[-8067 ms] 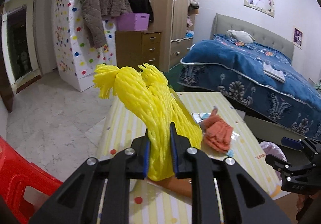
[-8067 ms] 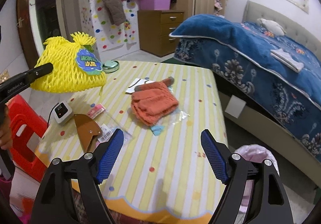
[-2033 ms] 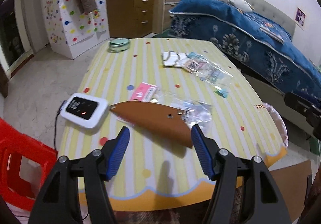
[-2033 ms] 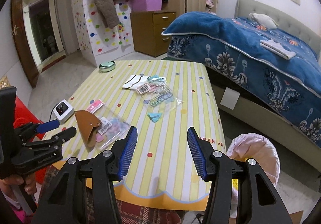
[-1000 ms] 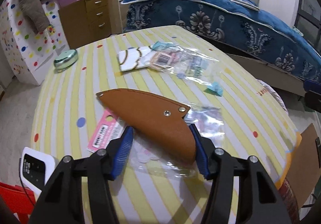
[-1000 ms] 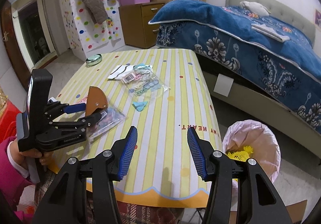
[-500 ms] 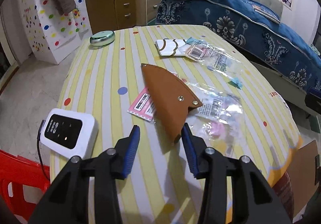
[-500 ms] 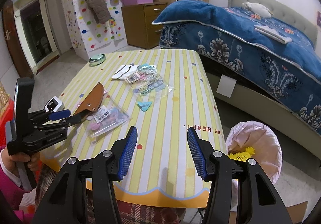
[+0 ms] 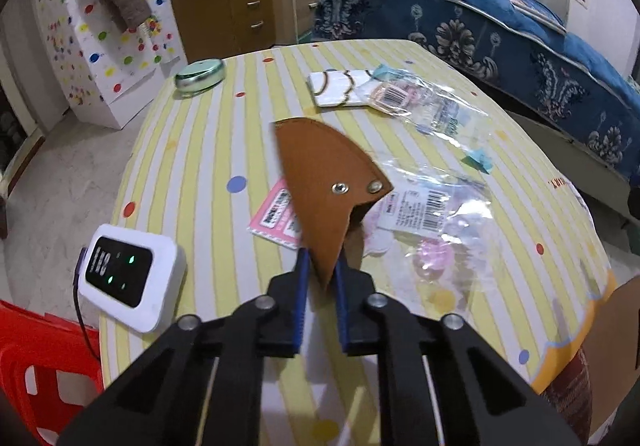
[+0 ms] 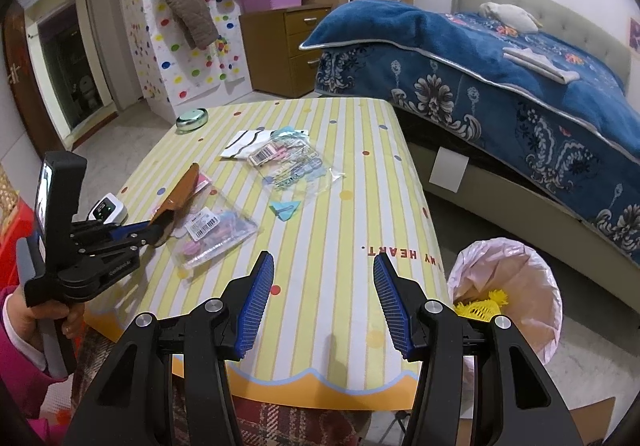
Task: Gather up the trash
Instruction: 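Grasp the clear plastic bag with pink label using the right gripper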
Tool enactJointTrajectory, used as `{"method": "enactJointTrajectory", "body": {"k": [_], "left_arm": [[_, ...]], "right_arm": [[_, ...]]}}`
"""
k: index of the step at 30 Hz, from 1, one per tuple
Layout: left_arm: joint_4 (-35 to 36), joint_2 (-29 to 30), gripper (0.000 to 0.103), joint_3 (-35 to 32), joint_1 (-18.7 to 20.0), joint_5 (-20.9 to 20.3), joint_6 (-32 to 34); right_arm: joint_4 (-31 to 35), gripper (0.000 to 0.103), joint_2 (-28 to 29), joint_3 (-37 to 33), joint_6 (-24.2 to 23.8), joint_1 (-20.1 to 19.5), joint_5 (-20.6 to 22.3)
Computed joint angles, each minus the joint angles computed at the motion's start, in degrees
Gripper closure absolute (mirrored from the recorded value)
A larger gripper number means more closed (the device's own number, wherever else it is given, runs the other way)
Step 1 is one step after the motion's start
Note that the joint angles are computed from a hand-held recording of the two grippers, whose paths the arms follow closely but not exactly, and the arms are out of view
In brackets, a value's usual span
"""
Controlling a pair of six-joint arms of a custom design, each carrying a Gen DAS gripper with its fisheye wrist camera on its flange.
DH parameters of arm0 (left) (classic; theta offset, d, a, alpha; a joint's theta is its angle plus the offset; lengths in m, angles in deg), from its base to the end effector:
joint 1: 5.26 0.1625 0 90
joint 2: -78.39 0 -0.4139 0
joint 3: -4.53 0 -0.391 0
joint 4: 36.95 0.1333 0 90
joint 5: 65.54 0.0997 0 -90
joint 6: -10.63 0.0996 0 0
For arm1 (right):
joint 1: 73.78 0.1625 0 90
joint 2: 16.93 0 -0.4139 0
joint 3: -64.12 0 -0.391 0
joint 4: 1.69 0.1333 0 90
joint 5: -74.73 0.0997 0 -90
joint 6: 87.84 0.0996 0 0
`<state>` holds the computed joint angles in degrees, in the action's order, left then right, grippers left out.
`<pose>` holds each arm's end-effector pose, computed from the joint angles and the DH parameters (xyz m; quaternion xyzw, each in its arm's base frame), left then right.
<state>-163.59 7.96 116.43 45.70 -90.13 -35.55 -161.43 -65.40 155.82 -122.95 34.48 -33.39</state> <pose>-0.1584 -0.5507 0.2439 -0.0296 0.8405 -0.3394 0.4213 0.3136 -0.6239 0.1643 0.3994 -0.8750 0.2015 0.1848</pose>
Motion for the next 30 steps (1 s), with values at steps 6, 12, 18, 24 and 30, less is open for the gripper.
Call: {"method": "enactJointTrajectory", "body": {"k": [6, 12, 18, 24, 30], "left_arm": [[-1.3, -4.1, 0.099, 3.6, -2.1, 3.0, -3.9], [0.7, -8.0, 0.099, 5.7, -4.7, 5.3, -8.6], [6.8, -10.1, 0.099, 6.0, -6.1, 7.1, -13.4], [8.1, -11.5, 0.099, 6.4, -6.0, 7.0, -14.7], [6.5, -11.4, 0.099, 6.7, -5.5, 6.3, -13.4]], "right_arm": [[1.7, 0.049, 1.0, -0.6, -1.1, 0.8, 0.8], [5.2, 0.032, 3.7, -2.8, -3.7, 1.5, 4.4], [10.1, 0.024, 9.2, -7.7, -6.9, 2.4, 5.6], [14.1, 0.025, 14.3, -13.2, -7.8, 2.8, 2.9], [14.1, 0.014, 15.6, -13.5, -11.7, 2.5, 1.0]]}}
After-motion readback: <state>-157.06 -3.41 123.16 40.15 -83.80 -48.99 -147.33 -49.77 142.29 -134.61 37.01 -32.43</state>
